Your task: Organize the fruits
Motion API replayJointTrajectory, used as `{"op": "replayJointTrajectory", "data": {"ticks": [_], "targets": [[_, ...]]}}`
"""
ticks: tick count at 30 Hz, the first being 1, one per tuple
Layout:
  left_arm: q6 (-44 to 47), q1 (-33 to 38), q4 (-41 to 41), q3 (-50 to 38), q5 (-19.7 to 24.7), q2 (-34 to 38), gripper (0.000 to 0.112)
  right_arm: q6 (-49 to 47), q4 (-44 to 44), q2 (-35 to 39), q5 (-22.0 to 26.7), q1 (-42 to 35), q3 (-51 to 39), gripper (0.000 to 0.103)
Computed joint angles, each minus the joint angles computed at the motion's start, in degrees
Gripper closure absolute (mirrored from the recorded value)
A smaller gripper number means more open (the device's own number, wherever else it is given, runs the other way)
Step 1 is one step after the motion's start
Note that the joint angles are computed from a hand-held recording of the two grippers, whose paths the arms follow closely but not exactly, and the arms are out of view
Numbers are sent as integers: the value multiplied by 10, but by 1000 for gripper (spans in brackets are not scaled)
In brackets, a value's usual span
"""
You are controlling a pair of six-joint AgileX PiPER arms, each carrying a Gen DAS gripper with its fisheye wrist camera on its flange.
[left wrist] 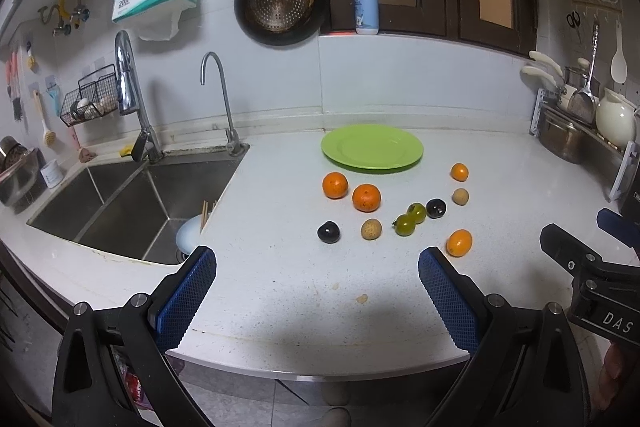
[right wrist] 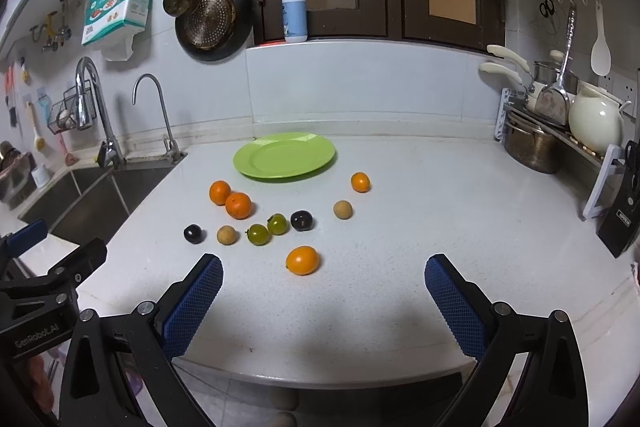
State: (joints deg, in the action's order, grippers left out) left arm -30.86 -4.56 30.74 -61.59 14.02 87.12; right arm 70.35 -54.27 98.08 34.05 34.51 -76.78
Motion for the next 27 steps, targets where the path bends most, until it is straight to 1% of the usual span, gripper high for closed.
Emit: {"op": "replayJointTrajectory", "data": {"ticks": [2,5,10,12,16,17,23,25,27], "targets": [[9,4,-8,-4,-5,9,9,-4,2,9,-1,0,-7,1],[54,15,-47,-12,-17,25,9,-12,7,28,-2,-1,-23,1],[78,29,-53,-30,-39,59,11,-15,6,64,-9,-3,-53,1],[124,36,-94,-43,-43,76,14,-24,17,80,-10,-5,-69,1],[272,49,-229,-87,-29,119,21,-48,40,122,0,-9,-113,5],[297,51,-250,-96,-26,129,24,-58,50,135,3,-11,-128,6],[410,63,-342,-164,5,198,35,-105,104,196,21,-22,-195,16],[426,64,-354,-188,19,219,37,-121,122,213,29,-26,-216,19],[453,67,-375,-217,37,245,42,-146,149,234,39,-30,-242,23]]}}
